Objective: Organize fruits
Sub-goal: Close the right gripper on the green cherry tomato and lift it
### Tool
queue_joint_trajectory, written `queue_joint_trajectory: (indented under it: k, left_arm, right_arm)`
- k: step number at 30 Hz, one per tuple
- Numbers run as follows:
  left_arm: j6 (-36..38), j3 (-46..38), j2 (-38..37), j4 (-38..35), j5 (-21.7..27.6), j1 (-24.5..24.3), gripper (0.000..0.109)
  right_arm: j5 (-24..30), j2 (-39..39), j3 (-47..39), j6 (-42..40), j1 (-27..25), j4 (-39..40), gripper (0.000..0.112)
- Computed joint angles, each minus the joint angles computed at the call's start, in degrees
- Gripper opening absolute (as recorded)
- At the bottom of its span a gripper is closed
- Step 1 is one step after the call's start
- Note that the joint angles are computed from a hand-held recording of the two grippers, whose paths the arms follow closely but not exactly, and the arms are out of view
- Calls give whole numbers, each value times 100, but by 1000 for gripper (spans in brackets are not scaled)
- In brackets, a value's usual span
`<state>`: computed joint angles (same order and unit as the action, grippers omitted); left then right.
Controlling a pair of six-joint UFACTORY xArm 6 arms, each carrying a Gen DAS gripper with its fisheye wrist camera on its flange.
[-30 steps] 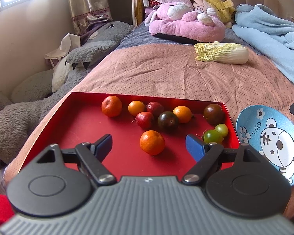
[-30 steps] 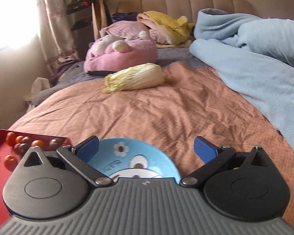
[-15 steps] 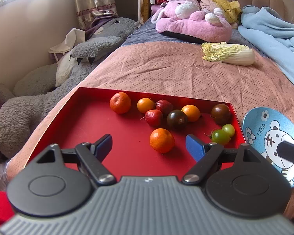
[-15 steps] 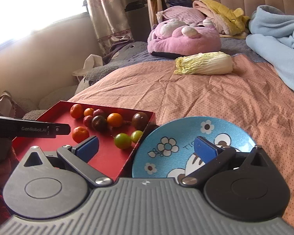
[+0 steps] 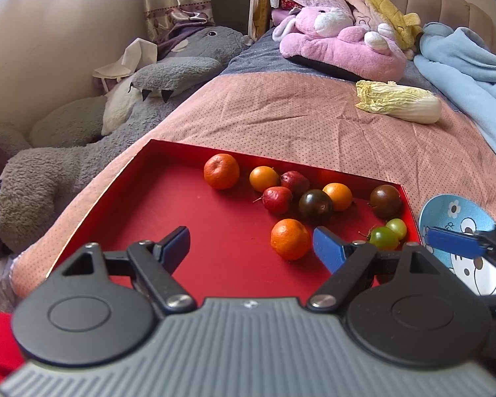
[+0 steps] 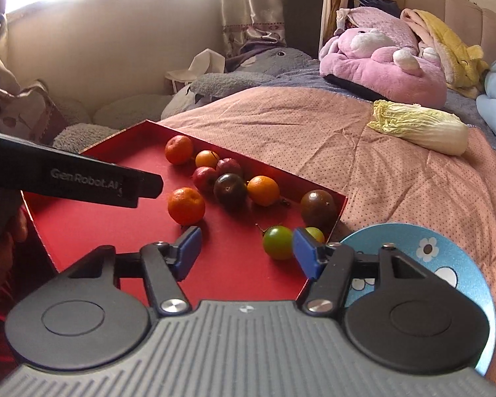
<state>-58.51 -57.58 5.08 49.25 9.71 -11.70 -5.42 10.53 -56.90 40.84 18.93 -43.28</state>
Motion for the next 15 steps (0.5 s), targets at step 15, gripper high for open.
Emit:
queue_joint_trajectory:
  k: [15]
  left_arm:
    - [938, -44, 185, -1130, -2, -39, 82]
  right_arm:
    - [1162, 879, -1238, 234, 119, -2004, 42]
